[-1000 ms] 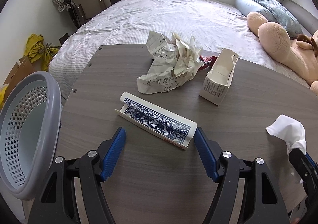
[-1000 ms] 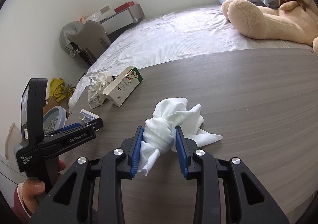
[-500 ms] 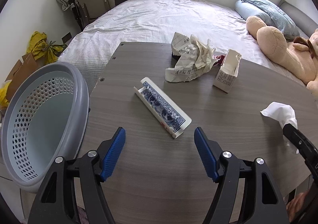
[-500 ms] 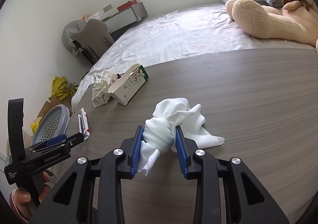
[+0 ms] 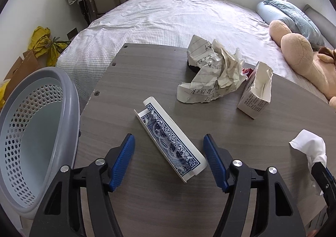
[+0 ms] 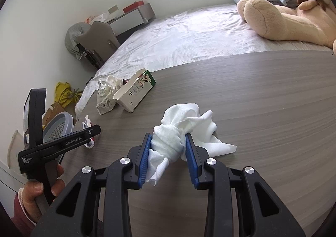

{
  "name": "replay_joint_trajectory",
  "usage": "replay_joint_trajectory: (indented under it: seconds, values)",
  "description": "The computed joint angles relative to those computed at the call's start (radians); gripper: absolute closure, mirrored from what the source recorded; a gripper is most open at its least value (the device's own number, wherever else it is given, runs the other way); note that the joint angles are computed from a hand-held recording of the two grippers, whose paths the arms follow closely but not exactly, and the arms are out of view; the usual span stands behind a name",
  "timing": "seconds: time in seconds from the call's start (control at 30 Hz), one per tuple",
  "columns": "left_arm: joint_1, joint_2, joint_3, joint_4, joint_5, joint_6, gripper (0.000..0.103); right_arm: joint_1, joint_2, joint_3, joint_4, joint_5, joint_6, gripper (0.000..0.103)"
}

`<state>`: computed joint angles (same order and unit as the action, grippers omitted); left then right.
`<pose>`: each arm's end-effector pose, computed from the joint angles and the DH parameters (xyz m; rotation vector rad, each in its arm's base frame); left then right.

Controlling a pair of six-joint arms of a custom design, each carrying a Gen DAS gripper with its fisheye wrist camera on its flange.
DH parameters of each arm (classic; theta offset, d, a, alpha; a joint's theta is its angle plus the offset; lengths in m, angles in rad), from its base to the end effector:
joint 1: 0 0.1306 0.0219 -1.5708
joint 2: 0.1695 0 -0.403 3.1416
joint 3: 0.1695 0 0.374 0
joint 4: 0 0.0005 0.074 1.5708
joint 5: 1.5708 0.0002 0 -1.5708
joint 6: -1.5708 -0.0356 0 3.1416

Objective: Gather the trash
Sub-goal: 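Grasp the blue-patterned card box with the left gripper while the right holds the cloth, then carry the card box and white cloth over the grey basket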

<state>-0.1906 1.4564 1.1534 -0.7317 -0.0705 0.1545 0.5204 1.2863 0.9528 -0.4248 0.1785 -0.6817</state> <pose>0.4489 -0.0846 0.3271 0.0218 2.6016 -0.0323 0.3574 0.1970 0.3334 0.2791 2.3315 0.3976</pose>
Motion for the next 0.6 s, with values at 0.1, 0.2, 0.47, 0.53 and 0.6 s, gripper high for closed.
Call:
replay_joint_trajectory:
  seconds: [0.1,0.2,0.47,0.53,0.6]
  values:
    - [0.005,-0.012,-0.011,0.004,0.012,-0.013,0.065,-0.001,0.003,0.004,-0.002,-0.003,0.005,0.071]
    - [0.018,-0.024,-0.021,-0.001,0.039,-0.026,0.079,0.002,0.005,0.007,-0.006,-0.003,0.008,0.071]
    - [0.046,-0.084,-0.061,-0.006,0.089,-0.060,0.081,0.034,0.025,0.039,-0.038,0.012,0.011,0.071]
    - [0.053,-0.107,-0.072,0.004,0.091,-0.069,0.081,0.044,0.034,0.056,-0.050,0.016,0.018,0.071]
    - [0.062,-0.126,-0.080,0.010,0.086,-0.083,0.081,0.059,0.048,0.076,-0.061,0.025,0.024,0.071]
